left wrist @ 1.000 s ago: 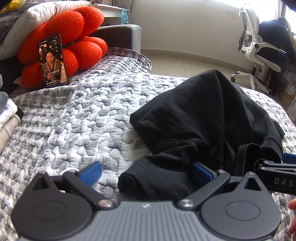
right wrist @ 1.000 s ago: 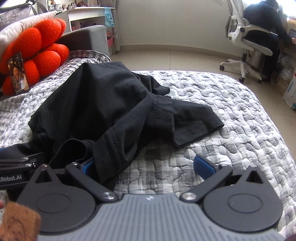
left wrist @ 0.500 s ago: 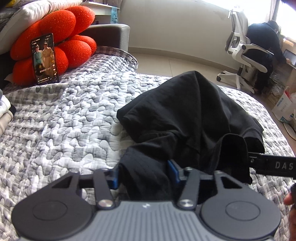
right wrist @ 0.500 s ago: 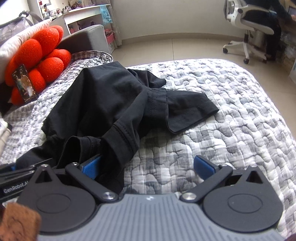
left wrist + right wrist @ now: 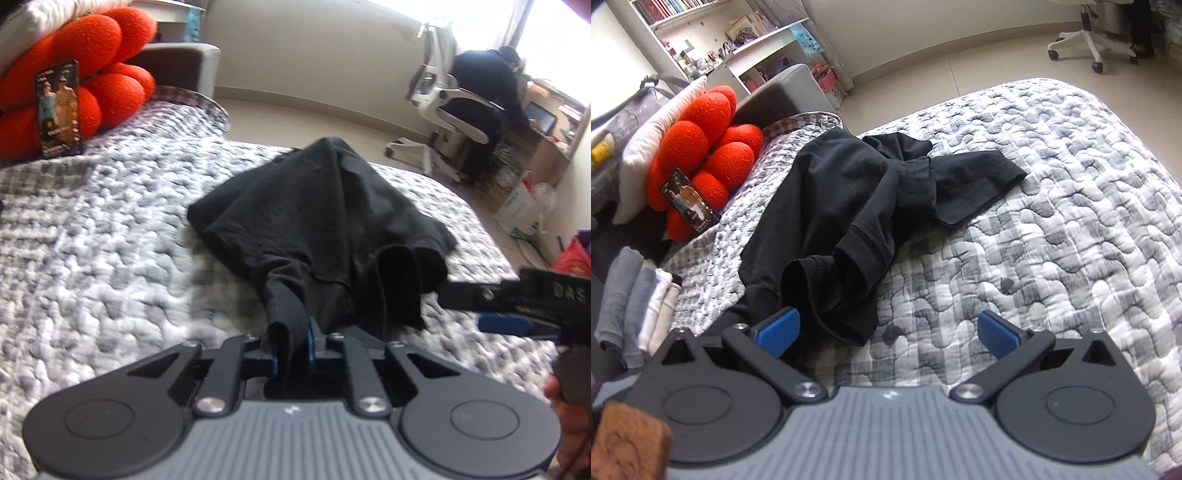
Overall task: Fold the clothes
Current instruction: 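Close the right gripper on the garment while the left gripper keeps holding it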
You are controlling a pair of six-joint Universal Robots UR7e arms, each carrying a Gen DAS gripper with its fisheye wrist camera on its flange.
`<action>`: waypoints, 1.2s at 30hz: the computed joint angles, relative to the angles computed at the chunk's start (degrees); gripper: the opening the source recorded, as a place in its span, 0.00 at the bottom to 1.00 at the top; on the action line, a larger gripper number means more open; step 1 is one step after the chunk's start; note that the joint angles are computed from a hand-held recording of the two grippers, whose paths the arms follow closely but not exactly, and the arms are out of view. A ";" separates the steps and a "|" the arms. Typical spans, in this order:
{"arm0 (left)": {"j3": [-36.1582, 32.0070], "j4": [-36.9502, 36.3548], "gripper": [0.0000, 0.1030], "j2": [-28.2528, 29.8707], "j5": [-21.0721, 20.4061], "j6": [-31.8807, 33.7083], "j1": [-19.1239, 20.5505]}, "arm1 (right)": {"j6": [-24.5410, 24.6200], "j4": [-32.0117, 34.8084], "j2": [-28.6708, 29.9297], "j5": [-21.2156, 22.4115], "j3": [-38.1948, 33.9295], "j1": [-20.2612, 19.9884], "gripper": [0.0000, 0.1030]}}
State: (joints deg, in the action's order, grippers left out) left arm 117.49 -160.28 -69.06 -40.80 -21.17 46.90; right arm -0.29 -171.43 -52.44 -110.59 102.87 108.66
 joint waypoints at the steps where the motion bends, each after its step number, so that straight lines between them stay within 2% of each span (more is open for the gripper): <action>1: 0.38 0.35 0.12 -0.61 -2.15 -0.20 -0.10 | 0.35 -0.06 -0.38 0.44 0.30 -0.13 1.00; 10: 1.89 -0.18 0.12 -1.64 -18.97 3.26 -0.77 | 3.57 -0.13 -3.52 3.99 2.62 -1.54 1.00; 12: 1.75 0.38 0.12 -1.37 -21.92 4.10 -0.72 | 3.89 -0.63 -3.81 3.55 2.94 -1.62 0.99; 14: 1.63 0.85 0.12 -0.82 -22.92 5.37 -1.02 | 4.22 -0.88 -4.07 3.11 3.19 -1.75 0.98; 18: 1.82 0.17 0.13 0.11 -20.45 7.56 -1.89 | 4.65 -0.82 -4.47 2.56 3.45 -2.04 0.97; 20: 1.81 -0.19 0.19 0.35 -19.12 8.56 -2.07 | 4.32 -1.28 -4.63 2.31 3.64 -2.06 0.97; 21: 1.52 0.58 0.29 0.16 -19.16 8.72 -1.86 | 4.08 -1.69 -4.67 2.22 3.72 -2.03 0.97; 22: 1.22 1.38 0.45 -0.03 -19.19 8.83 -1.67 | 3.73 -2.40 -4.67 2.07 3.81 -1.99 0.97; 24: 0.50 3.67 0.58 -0.97 -19.16 8.45 -1.44 | 3.12 -3.79 -4.61 1.64 3.90 -1.89 0.97; 26: 0.20 3.52 0.62 -1.46 -18.86 8.60 -1.42 | 2.56 -5.13 -4.31 1.00 3.78 -1.79 0.97; 28: 0.04 2.66 0.73 -1.97 -18.11 8.84 -1.38 | 2.31 -5.66 -4.00 0.79 3.46 -1.92 0.96; 32: 0.18 -0.67 0.77 -1.44 -11.08 9.37 -1.90 | 3.34 -5.82 -2.96 0.45 2.18 -2.52 0.92; 36: -1.45 -3.88 0.77 1.60 -0.68 10.31 -1.36 | 4.73 -5.46 -1.36 -0.69 -0.06 -3.09 0.87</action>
